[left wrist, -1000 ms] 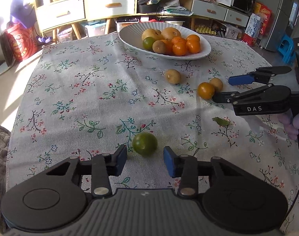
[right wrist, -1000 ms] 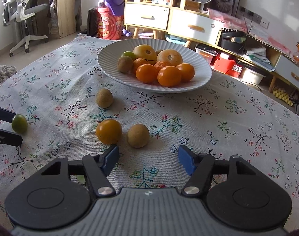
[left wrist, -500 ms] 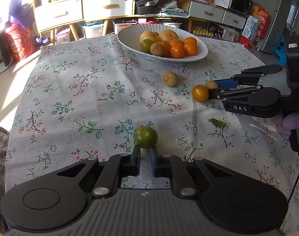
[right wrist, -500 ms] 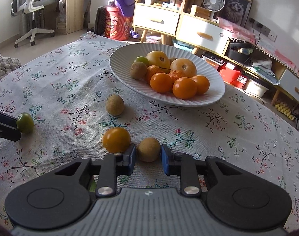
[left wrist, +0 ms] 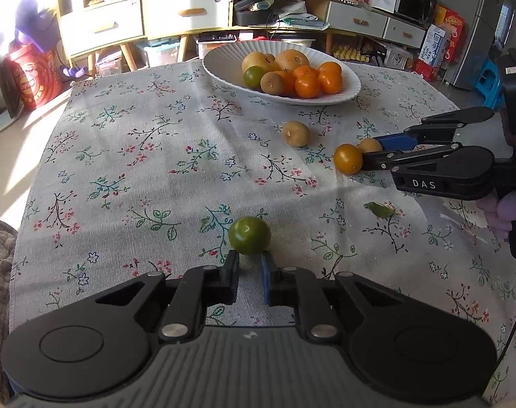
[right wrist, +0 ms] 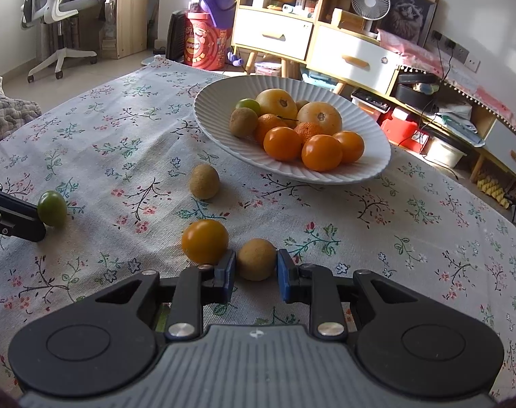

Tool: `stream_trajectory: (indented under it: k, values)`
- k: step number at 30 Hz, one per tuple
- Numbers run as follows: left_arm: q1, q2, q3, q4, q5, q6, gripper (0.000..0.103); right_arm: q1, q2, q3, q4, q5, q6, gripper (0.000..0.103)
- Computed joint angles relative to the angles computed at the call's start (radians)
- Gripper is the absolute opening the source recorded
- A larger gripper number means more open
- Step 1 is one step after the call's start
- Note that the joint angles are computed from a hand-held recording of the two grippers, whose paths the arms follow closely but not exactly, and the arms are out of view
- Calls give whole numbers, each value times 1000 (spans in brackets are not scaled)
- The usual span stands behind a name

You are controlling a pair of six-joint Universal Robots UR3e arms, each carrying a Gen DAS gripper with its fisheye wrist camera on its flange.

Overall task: Organize fruits
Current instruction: 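Grasp a green tomato with the left gripper while the right gripper approaches a kiwi, then grasp the kiwi with the right gripper while the left gripper lifts the green tomato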

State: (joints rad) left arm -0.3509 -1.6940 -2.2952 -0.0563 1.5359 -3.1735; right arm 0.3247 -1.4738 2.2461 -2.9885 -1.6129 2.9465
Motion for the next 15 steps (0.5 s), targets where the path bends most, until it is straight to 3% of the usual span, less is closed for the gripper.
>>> stream_trajectory:
  k: [3,15]
  values:
    - [5,2,-13,18,-6,2,11,0,1,-5,5,-1,3,23]
    - [71,11,-73,105,-81,-26,12,-9,-15,4,19,10,6,23]
